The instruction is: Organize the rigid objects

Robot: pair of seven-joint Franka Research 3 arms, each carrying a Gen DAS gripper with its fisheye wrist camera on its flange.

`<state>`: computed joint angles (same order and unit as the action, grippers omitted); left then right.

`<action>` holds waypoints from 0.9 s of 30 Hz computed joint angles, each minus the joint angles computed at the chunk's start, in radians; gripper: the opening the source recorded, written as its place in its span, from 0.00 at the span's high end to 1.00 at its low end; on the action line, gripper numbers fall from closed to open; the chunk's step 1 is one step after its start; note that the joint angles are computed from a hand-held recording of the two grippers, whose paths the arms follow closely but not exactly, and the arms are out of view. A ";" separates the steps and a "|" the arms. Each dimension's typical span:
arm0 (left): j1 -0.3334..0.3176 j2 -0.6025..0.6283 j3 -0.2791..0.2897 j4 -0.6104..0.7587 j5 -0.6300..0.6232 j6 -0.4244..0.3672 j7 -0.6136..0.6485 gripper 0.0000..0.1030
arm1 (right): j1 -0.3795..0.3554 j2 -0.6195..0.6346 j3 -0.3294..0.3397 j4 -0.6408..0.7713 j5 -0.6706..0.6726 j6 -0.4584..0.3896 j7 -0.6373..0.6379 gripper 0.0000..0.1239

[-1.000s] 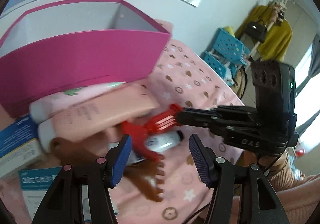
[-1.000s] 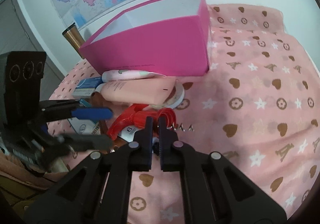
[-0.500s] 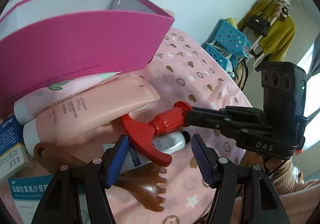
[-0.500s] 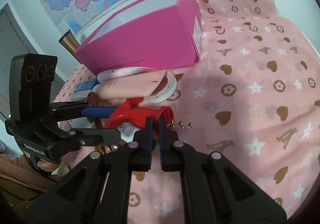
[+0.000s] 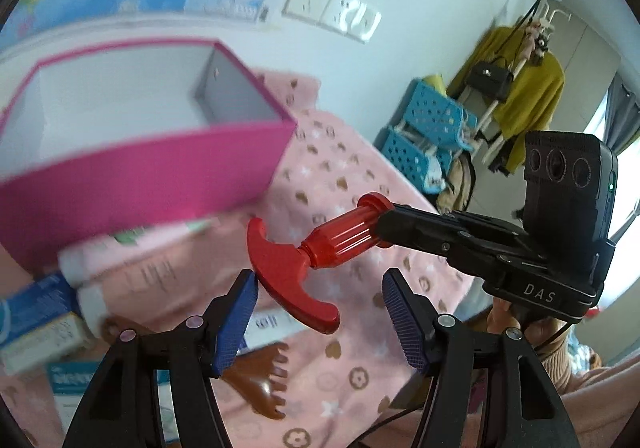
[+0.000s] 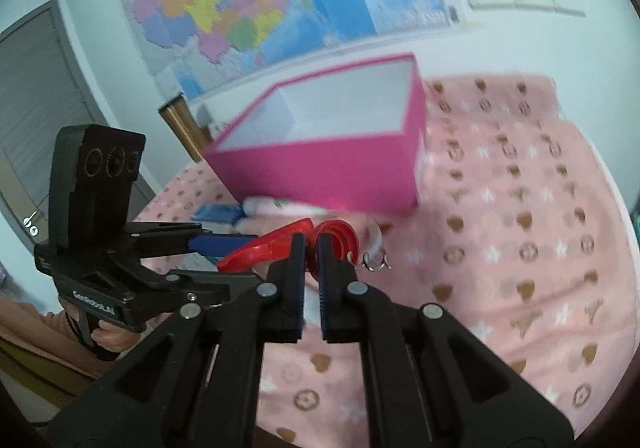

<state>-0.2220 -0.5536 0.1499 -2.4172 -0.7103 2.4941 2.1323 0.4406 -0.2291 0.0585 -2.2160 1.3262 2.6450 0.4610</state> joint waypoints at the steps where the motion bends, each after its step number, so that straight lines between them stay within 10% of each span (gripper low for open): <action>1: 0.005 -0.004 -0.002 0.005 0.003 0.009 0.000 0.37 | 0.003 0.004 0.002 0.015 0.005 0.007 -0.015 0.94; 10: 0.045 0.127 0.002 0.178 0.086 0.098 -0.020 0.37 | -0.017 0.186 0.019 0.291 0.033 -0.036 -0.056 0.94; 27: 0.244 0.413 -0.119 0.394 0.108 -0.025 -0.056 0.36 | -0.098 0.534 0.097 0.661 -0.487 -0.136 0.443 0.94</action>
<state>0.0215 -0.1410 0.0311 -2.0234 -0.6019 2.4690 2.0759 0.3425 0.3053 0.1560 -1.5554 0.8394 2.5090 0.9042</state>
